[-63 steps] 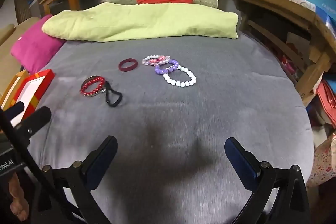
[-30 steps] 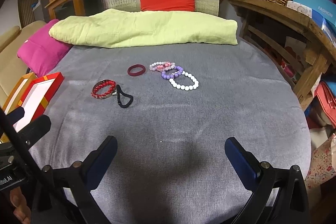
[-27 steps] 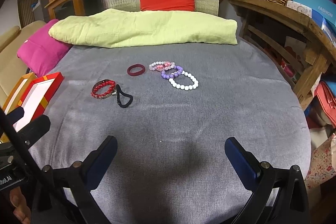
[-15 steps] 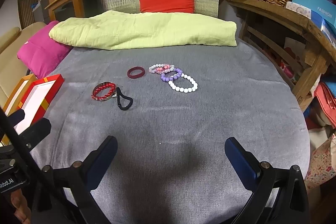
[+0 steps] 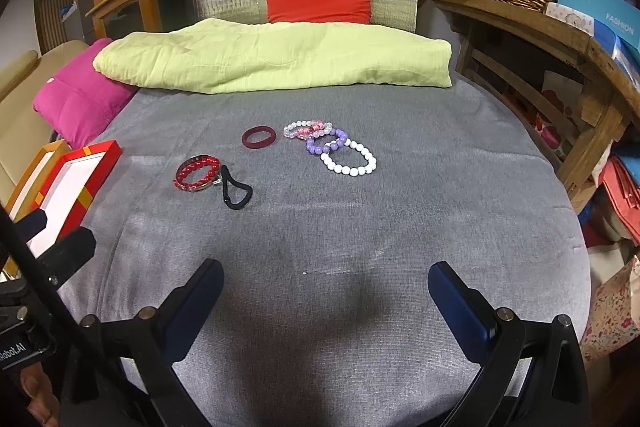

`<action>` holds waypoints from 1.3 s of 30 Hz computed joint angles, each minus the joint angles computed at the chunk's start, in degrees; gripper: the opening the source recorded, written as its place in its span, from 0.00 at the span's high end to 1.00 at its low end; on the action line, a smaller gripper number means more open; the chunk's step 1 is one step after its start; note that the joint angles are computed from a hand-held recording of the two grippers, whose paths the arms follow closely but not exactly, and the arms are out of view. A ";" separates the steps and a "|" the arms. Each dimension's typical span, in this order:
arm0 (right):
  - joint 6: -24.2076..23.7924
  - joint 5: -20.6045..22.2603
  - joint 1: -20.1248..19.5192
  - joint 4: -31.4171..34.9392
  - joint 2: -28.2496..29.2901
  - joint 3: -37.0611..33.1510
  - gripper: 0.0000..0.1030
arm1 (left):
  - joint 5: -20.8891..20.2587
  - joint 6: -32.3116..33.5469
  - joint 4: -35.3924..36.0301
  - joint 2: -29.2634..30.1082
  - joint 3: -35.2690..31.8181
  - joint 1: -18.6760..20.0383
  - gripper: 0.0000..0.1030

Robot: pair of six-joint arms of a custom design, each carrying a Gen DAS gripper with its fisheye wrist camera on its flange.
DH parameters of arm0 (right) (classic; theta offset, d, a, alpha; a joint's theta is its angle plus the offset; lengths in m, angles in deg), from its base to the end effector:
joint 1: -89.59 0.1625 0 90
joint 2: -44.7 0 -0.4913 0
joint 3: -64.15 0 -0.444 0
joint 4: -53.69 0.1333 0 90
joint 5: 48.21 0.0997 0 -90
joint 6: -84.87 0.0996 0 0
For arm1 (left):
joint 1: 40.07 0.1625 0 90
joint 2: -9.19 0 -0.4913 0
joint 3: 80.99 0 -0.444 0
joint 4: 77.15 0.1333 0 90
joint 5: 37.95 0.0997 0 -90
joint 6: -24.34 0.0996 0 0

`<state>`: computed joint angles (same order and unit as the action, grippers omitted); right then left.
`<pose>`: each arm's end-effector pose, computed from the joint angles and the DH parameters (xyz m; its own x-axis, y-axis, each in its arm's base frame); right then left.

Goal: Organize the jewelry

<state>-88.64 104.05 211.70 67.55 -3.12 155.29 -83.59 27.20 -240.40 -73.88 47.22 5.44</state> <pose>0.3541 -0.4794 0.1290 -0.6956 0.2384 0.6778 -0.3705 0.6893 -0.6226 -0.2014 -0.4946 0.3197 -0.7091 0.2971 -0.6394 0.6543 0.6152 -0.4398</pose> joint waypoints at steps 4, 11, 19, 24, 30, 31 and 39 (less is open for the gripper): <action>0.14 0.06 -0.09 0.22 0.00 -0.02 0.00 | -0.10 0.03 -0.06 -0.14 0.02 0.08 0.00; -0.11 0.36 0.09 -0.17 -0.12 0.08 0.00 | -0.18 0.15 -0.39 -0.12 0.08 0.05 0.00; 0.34 0.46 -0.01 0.30 -0.01 0.05 0.00 | -0.52 -0.07 -0.49 -0.20 0.08 0.11 0.00; 0.70 0.35 -0.30 0.65 -0.03 0.13 0.00 | -0.22 -0.18 -0.67 -0.07 0.11 0.25 0.00; 1.71 -0.47 -0.91 1.75 0.10 0.19 0.00 | 0.47 0.10 -0.81 0.32 0.15 0.47 0.00; 2.06 -0.89 -1.10 2.10 0.05 0.20 0.00 | 0.43 0.10 -0.77 0.37 0.12 0.58 0.00; 7.05 -5.53 -4.04 6.70 -0.85 0.76 0.05 | -1.55 -1.10 0.77 1.11 -0.71 2.77 0.00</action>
<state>-81.59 98.52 207.66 74.24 -3.97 156.05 -85.14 26.09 -239.64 -72.77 46.51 8.21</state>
